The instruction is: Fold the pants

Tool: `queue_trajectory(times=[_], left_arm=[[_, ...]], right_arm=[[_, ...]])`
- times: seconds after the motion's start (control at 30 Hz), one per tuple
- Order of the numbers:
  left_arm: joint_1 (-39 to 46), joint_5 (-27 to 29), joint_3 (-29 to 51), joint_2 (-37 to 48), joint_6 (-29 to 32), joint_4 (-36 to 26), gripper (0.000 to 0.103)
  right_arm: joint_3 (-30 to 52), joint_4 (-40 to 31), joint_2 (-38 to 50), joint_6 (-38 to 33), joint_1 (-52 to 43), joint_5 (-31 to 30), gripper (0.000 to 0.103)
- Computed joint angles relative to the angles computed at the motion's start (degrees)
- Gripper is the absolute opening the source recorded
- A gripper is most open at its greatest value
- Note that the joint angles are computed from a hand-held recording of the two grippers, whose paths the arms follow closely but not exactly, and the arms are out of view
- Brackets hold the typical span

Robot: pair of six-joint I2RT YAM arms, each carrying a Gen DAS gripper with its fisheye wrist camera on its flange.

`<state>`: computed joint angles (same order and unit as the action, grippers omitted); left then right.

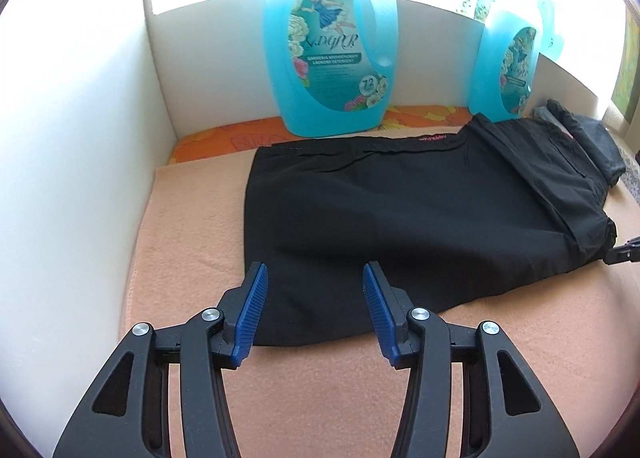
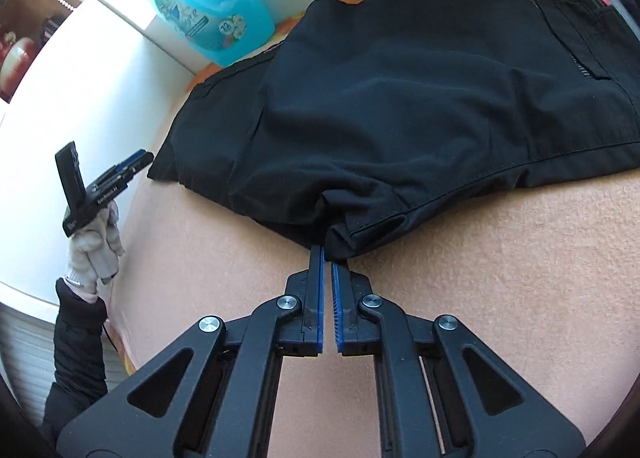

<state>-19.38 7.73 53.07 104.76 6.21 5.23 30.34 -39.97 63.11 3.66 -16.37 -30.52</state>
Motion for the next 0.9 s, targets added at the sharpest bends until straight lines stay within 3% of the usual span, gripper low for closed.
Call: queue_trajectory(times=[0.13, 0.23, 0.37, 0.47, 0.6, 0.73, 0.8, 0.9], left_arm=[[2.5, 2.0, -1.4, -1.5, -2.0, -0.6, 0.048], [2.9, 2.0, -1.5, -1.1, -3.3, -0.6, 0.048], [1.8, 0.7, -0.3, 0.3, -4.0, -1.5, 0.048], [0.7, -0.3, 1.1, 1.8, -4.9, -2.1, 0.048], [-1.0, -2.9, 2.2, 3.1, -4.0, -2.2, 0.048], [-1.3, -2.8, 2.1, 3.3, -2.8, -1.7, 0.048], [-1.4, -2.8, 2.3, 3.4, -2.0, -1.4, 0.048], [-1.0, -1.3, 3.0, 4.3, -2.1, -1.0, 0.048]], right_arm=[[4.1, -6.0, -8.0, -1.4, 6.4, 2.2, 0.006], [8.8, -3.5, -6.9, -0.3, 13.2, 5.7, 0.008], [20.3, 3.4, 8.8, -4.7, 17.6, 6.2, 0.034], [31.4, 8.6, 22.2, -8.8, 20.6, 10.5, 0.034], [48.0, 5.0, 40.5, -19.1, 21.0, 16.4, 0.034], [58.5, 0.9, 52.5, -21.7, 18.7, 18.2, 0.036], [59.7, 1.9, 55.3, -22.8, 17.2, 18.2, 0.055], [60.4, 3.3, 58.2, -24.1, 15.7, 18.5, 0.061]])
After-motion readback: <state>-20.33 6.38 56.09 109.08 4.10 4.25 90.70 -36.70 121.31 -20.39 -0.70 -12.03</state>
